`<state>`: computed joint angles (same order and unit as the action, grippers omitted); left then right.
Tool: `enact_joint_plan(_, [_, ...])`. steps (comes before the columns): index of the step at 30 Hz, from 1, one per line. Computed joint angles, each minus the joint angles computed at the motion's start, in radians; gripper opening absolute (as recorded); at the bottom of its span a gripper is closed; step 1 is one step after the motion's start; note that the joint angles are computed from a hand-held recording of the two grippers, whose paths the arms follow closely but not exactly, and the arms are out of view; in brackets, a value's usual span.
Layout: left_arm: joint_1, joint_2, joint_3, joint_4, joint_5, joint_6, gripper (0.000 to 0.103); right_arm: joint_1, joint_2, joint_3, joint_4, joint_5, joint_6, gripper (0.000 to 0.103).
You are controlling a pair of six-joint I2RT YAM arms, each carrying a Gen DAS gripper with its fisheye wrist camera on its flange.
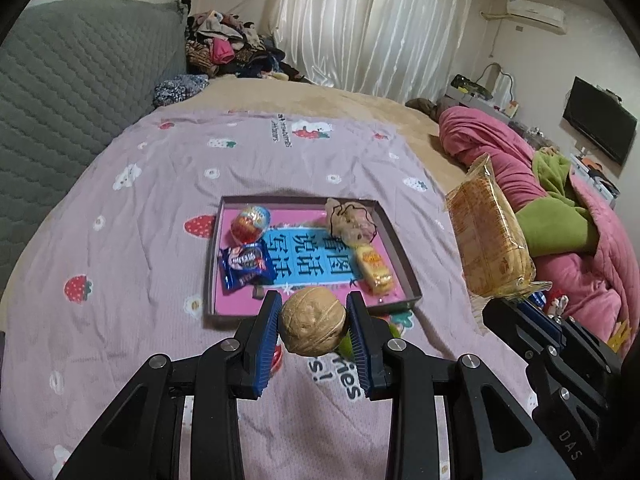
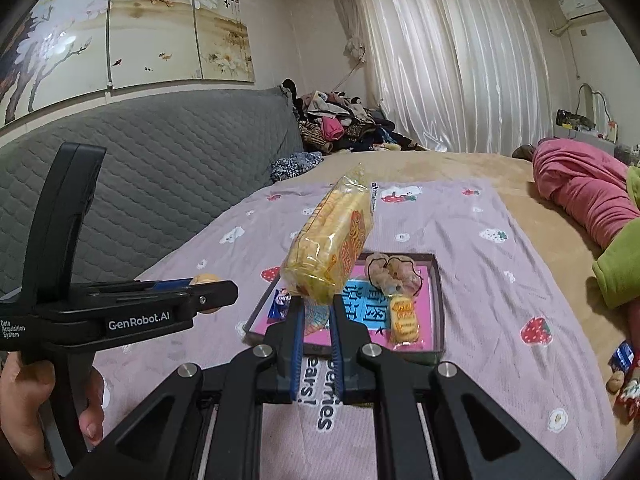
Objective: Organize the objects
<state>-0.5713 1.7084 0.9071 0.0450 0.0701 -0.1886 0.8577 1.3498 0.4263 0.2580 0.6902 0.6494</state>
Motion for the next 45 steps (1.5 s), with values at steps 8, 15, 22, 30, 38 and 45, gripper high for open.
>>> enact_joint_plan(8, [0.006, 0.074, 0.106, -0.013, -0.008, 0.019, 0.034, -0.104, -0.001, 0.015, 0.052, -0.064, -0.092, 0.013])
enact_joint_plan(15, [0.017, 0.160, 0.216, -0.029, -0.022, 0.041, 0.034, -0.187, 0.038, 0.030, 0.119, -0.128, -0.147, 0.013])
enact_joint_plan(22, [0.031, 0.236, 0.306, -0.031, -0.010, 0.058, 0.034, -0.260, 0.083, 0.061, 0.184, -0.192, -0.202, 0.013])
enact_joint_plan(30, [0.025, 0.337, 0.414, -0.022, -0.010, 0.064, 0.034, -0.336, 0.183, 0.089, 0.301, -0.271, -0.254, 0.013])
enact_joint_plan(38, [0.038, 0.465, 0.489, 0.045, -0.013, 0.061, 0.034, -0.421, 0.315, 0.091, 0.468, -0.346, -0.287, 0.013])
enact_joint_plan(45, [0.034, 0.561, 0.526, 0.114, -0.038, 0.072, 0.034, -0.479, 0.480, 0.088, 0.665, -0.418, -0.303, 0.013])
